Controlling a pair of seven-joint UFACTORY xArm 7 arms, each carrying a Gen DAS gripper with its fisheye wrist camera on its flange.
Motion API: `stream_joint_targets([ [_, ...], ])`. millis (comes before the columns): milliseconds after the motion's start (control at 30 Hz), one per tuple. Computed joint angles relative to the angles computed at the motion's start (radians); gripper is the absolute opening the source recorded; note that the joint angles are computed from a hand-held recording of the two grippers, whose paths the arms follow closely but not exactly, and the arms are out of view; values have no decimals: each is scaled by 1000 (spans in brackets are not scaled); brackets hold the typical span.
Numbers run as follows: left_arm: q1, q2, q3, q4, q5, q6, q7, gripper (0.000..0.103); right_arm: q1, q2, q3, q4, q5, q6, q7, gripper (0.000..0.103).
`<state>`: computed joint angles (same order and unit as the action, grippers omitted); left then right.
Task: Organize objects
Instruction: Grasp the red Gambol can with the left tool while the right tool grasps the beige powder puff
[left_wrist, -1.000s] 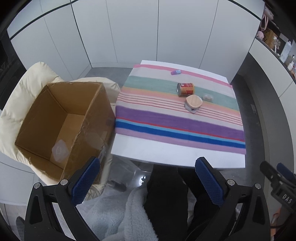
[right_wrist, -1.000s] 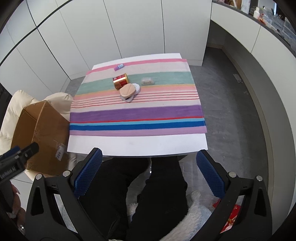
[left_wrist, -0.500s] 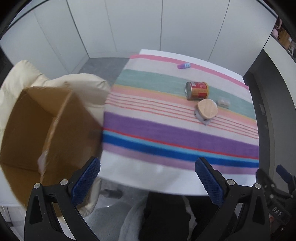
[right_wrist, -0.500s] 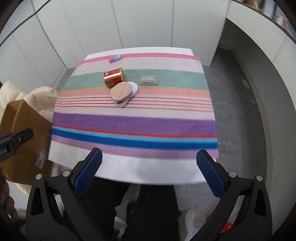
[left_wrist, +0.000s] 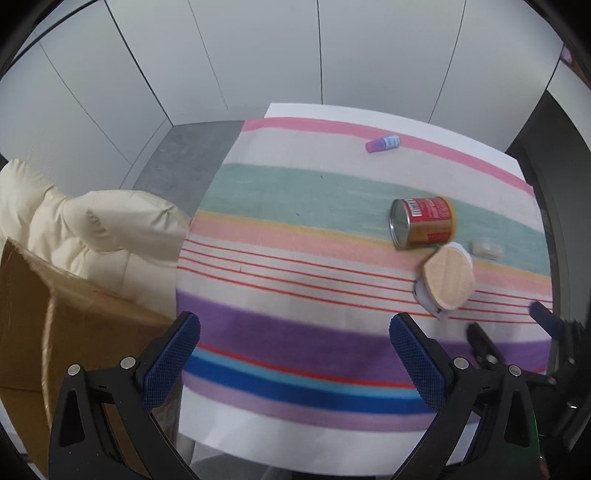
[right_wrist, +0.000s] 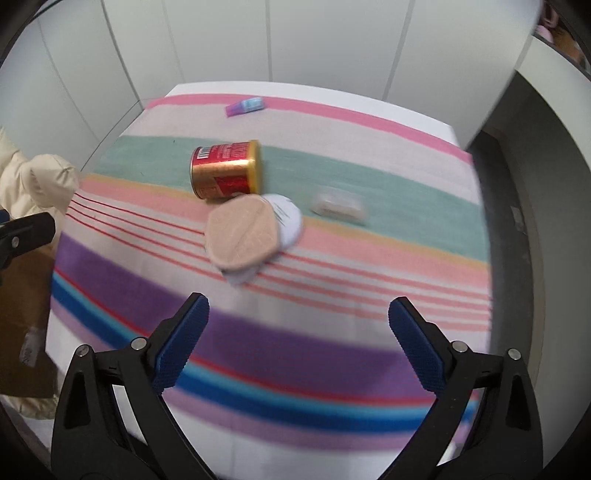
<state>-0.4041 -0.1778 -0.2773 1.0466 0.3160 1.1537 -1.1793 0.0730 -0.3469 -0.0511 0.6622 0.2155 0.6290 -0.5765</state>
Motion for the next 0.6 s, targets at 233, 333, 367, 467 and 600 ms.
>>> stream_joint_targets([
  [233, 3, 87, 23, 33, 2, -24, 13, 103, 53, 164, 53, 37, 16, -131, -23, 81],
  [333, -5, 132, 30, 70, 10, -29, 14, 103, 61, 187, 61, 44, 19, -145, -40, 63],
  [367, -10, 143, 33, 81, 11, -27, 15, 103, 67, 195, 56, 53, 40, -127, -62, 58],
  [467, -24, 176, 38, 120, 29, -14, 11, 102, 65, 199, 53, 62, 78, -114, -86, 52],
  [600, -42, 198, 46, 148, 33, -12, 9, 103, 54, 212, 44, 83, 116, -101, -107, 24],
])
